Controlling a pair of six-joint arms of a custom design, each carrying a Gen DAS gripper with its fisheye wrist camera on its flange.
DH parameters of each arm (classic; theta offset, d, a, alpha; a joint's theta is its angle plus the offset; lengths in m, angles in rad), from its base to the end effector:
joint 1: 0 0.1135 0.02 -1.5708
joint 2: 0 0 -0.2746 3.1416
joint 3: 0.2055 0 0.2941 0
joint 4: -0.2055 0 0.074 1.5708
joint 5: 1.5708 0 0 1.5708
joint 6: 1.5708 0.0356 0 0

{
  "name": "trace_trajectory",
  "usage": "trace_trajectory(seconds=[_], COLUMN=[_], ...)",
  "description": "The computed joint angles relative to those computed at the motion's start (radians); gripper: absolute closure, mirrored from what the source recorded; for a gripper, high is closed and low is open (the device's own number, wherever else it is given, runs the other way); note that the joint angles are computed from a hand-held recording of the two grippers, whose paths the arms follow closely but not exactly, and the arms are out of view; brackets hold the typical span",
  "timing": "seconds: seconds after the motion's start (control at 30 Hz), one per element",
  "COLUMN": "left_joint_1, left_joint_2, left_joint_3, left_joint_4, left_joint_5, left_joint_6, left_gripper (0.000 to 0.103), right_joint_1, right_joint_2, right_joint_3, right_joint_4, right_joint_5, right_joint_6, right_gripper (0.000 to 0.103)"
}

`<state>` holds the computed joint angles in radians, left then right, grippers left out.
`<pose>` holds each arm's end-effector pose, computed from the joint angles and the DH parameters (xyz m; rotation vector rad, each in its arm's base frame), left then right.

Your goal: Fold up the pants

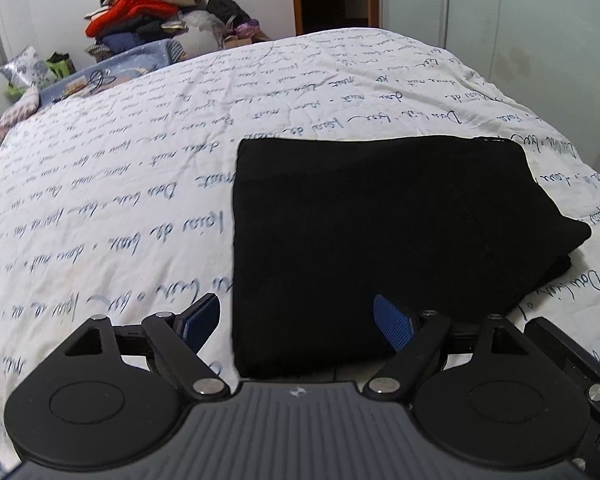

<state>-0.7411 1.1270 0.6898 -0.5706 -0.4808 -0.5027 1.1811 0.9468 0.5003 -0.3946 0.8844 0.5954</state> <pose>0.1916 -0.1530 0.2047 0.1172 2.4170 0.0743 0.1051 0.1834 0.1942 -0.2345 2.0494 -0.0046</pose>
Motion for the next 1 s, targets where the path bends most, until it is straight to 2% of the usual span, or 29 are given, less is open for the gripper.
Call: trace_trajectory(seconds=[0.17, 0.33, 0.47, 1.0], left_joint_1=[0.010, 0.030, 0.000, 0.005], left_joint_2=[-0.085, -0.153, -0.147, -0.150], left_joint_3=[-0.041, -0.071, -0.069, -0.070], left_joint_4=[-0.063, -0.105, -0.131, -0.139], left_joint_5=[-0.016, 0.026, 0.007, 0.006], left_joint_6=[-0.046, -0.072, -0.073, -0.079], left_gripper=[0.014, 0.013, 0.013, 0.013], right_joint_1=[0.053, 0.069, 0.071, 0.040], right_joint_2=[-0.006, 0.062, 0.096, 0.067], right_joint_3=[-0.001, 0.019, 0.035, 0.012], right_joint_4=[-0.044, -0.068, -0.080, -0.068], right_joint_5=[-0.033, -0.087, -0.082, -0.105], right_joint_6=[0.103, 0.178, 0.184, 0.162], right_gripper=[0.000, 0.000, 0.000, 0.000])
